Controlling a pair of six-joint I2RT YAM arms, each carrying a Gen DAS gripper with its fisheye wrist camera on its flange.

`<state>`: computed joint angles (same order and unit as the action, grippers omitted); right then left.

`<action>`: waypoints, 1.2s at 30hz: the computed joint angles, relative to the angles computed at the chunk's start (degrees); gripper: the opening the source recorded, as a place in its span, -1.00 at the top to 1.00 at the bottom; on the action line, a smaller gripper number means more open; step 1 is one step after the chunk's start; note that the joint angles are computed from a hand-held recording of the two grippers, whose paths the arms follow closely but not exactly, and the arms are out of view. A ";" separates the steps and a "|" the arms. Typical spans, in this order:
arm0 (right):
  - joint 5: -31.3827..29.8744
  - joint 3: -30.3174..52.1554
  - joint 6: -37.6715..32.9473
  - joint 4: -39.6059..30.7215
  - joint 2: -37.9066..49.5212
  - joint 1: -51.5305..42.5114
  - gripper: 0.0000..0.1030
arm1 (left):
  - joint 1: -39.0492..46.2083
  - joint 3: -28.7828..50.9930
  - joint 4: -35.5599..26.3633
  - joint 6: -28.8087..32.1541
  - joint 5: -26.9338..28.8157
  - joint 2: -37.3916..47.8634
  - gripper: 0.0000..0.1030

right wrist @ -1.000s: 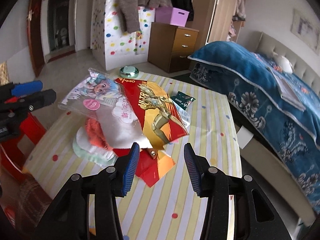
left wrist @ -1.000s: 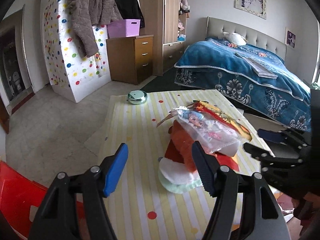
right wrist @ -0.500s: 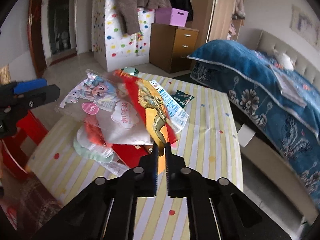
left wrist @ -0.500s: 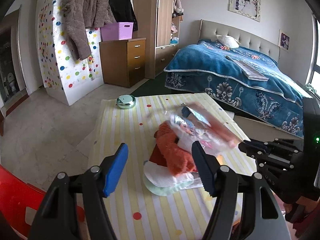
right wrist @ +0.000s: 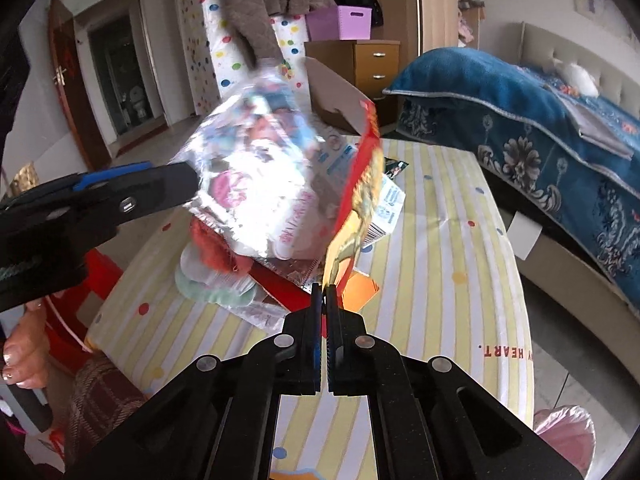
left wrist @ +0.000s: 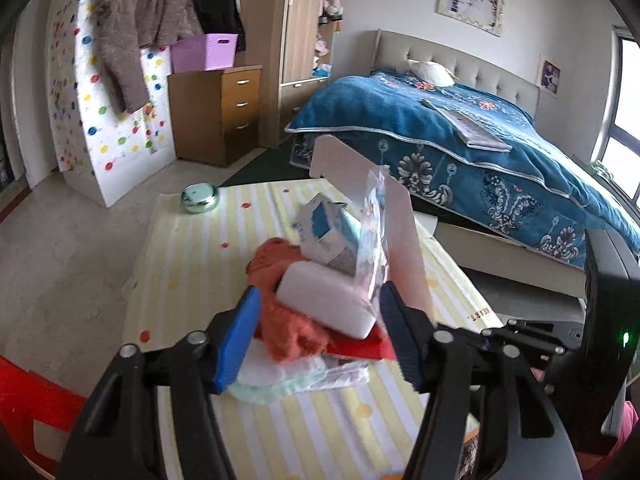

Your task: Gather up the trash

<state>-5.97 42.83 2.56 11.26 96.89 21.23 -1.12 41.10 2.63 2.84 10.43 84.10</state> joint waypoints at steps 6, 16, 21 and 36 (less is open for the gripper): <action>0.28 -0.82 -0.84 0.73 -0.49 -0.92 0.98 | -5.32 3.56 1.27 2.40 0.46 5.30 0.60; -0.54 -4.14 1.99 2.25 -4.30 -7.30 0.99 | -7.58 1.75 3.49 1.59 -0.44 4.45 1.00; -1.30 -6.55 5.91 3.95 -7.62 -11.15 1.00 | -7.50 -0.35 2.69 1.24 -0.50 -0.37 1.00; -2.30 -13.55 -0.79 -1.86 -14.75 -13.58 0.90 | -11.65 -7.45 3.56 -0.39 -1.37 -8.00 1.00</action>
<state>-8.28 29.28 1.76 9.40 82.13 7.65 -12.77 33.65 6.19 2.45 9.06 76.10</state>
